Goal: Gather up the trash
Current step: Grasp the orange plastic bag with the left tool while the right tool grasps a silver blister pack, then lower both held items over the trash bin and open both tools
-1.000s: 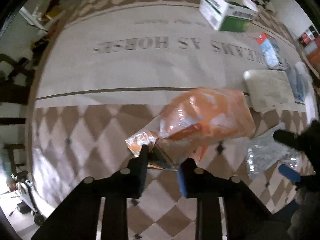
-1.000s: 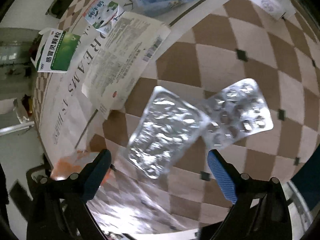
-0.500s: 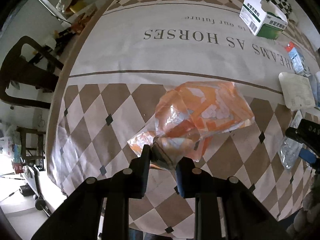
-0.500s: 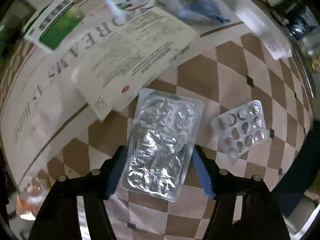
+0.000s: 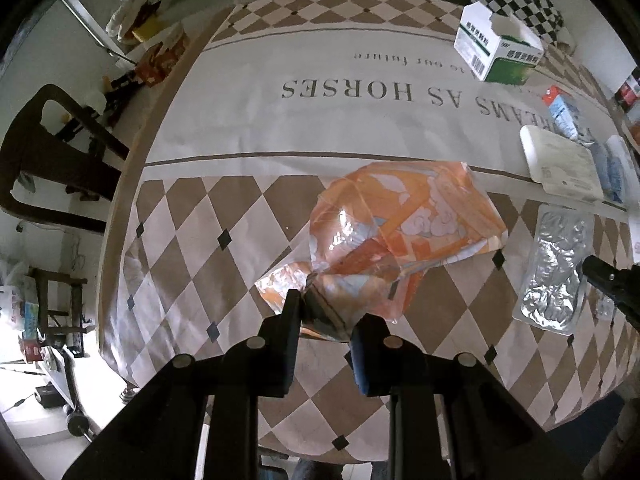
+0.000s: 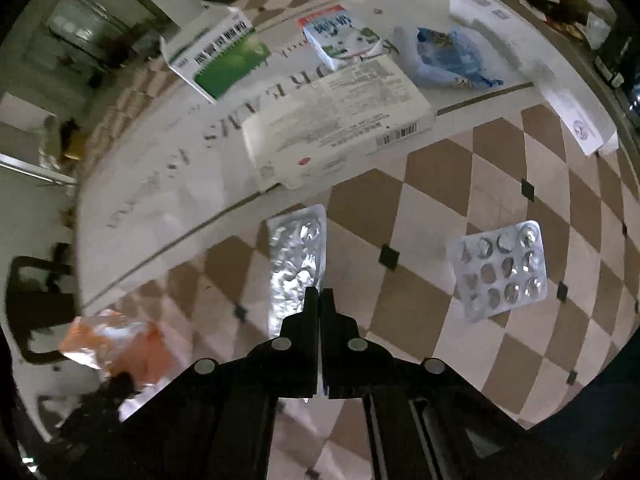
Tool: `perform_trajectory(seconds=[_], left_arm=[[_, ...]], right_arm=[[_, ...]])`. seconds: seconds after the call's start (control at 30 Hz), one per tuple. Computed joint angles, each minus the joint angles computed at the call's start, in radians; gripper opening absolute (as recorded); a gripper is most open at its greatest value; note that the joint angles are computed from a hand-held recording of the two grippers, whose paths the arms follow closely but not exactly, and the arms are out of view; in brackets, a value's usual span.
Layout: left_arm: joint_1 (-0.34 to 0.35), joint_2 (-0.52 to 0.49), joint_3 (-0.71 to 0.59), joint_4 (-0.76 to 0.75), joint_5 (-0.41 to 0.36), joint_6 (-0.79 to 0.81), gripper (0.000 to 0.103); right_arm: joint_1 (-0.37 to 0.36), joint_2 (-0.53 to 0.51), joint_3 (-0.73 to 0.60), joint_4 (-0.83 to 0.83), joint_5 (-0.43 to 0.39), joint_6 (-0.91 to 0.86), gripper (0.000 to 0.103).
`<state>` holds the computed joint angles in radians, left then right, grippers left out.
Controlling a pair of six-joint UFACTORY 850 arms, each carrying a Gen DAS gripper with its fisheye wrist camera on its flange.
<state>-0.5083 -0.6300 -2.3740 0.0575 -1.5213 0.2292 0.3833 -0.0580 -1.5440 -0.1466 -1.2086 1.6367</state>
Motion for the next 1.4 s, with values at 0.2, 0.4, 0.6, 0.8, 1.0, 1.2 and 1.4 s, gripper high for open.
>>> perform_trajectory(seconds=[0.2, 0.4, 0.6, 0.8, 1.0, 1.2, 1.4], left_arm=[[0.019, 0.065, 0.057, -0.024, 0.047, 0.033, 0.016], [0.065, 0.162, 0.155, -0.058, 0.109, 0.103, 0.014], [0.165, 0.309, 0.333, -0.134, 0.154, 0.233, 0.014], [0.313, 0.434, 0.51, -0.184, 0.125, 0.394, 0.014], [0.404, 0.514, 0.734, -0.127, 0.095, 0.513, 0.014], [0.409, 0.515, 1.008, -0.049, 0.204, 0.501, 0.014], [0.38, 0.414, 1.173, -0.031, 0.332, 0.437, 0.014]], right_arm=[[0.025, 0.01, -0.056, -0.064, -0.056, -0.036, 0.0], [0.11, -0.007, -0.128, -0.113, -0.169, -0.039, 0.0], [0.289, -0.045, -0.23, -0.181, -0.262, 0.083, 0.0], [0.468, -0.142, -0.341, -0.203, -0.285, 0.249, 0.0], [0.593, -0.223, -0.34, -0.114, -0.208, 0.399, 0.0], [0.646, -0.211, -0.087, 0.044, 0.038, 0.53, 0.0], [0.654, -0.211, 0.19, 0.147, 0.332, 0.589, 0.0]])
